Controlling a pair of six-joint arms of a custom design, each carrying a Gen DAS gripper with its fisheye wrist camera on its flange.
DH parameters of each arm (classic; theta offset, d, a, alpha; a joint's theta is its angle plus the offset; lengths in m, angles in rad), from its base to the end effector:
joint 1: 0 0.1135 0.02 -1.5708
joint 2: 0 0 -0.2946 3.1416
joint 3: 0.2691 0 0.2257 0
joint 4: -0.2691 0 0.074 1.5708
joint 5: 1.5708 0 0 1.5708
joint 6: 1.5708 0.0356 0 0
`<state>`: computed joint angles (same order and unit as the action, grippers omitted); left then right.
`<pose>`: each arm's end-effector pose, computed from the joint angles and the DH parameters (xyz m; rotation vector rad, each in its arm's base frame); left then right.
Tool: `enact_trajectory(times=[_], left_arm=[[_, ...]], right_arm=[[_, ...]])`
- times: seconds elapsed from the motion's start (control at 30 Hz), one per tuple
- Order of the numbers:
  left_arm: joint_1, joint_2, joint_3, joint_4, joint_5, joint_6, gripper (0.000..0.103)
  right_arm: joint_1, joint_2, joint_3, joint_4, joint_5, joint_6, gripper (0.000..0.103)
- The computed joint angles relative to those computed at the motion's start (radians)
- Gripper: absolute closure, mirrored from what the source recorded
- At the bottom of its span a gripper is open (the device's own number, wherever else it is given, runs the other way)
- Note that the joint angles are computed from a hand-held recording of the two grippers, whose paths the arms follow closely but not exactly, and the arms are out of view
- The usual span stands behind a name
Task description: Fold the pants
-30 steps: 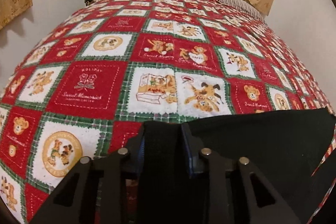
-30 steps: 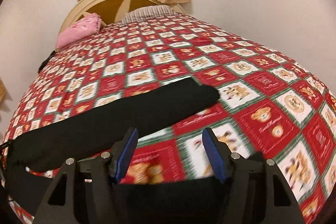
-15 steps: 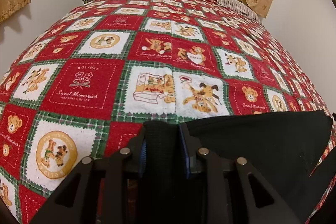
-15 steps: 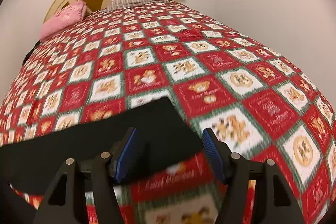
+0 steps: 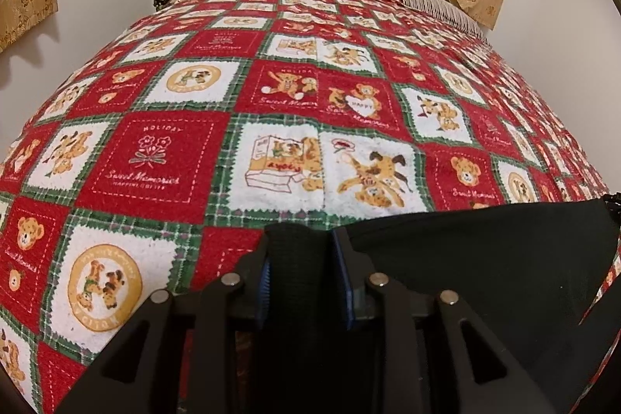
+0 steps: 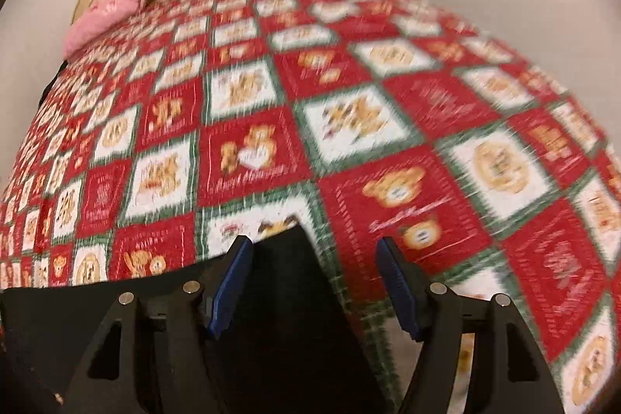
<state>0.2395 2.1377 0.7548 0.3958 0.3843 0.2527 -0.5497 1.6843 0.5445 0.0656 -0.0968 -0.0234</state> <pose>0.3303 0.0669 0.0702 0.1609 2.4717 -0.2856 0.2158 -0.1282 0.1374 0.6549 2.5555 -0.0665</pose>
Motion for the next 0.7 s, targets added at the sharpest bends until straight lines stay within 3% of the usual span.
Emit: enact_trajectory(times=[0.13,0.17,0.2,0.23,0.33,0.5,0.7], left_arm=[[-0.035,-0.007,-0.004,0.001,-0.056,0.023,0.068],[-0.040,-0.011,-0.009,0.004,-0.061,0.028,0.072],[-0.037,-0.014,-0.008,-0.005,-0.042,0.039,0.086],[-0.033,-0.017,-0.001,-0.023,-0.016,0.047,0.089],[-0.034,-0.027,-0.016,-0.010,-0.015,0.051,0.090],[0.015,-0.075,-0.057,0.024,0.074,0.024,0.090],[0.094,-0.198,-0.144,0.054,0.233,0.021,0.090]], right_arm=[[0.009,0.052,0.017,0.002,-0.042,-0.014,0.036],[0.019,0.058,0.019,0.003,-0.032,-0.011,0.055],[0.030,0.061,0.021,0.000,-0.029,-0.014,0.076],[0.047,0.055,0.016,0.002,-0.014,-0.018,0.077],[0.062,0.002,-0.008,0.006,0.004,-0.021,0.096],[0.028,-0.223,-0.071,-0.039,-0.052,-0.038,0.098],[-0.024,-0.585,-0.133,-0.186,-0.125,-0.089,0.098]])
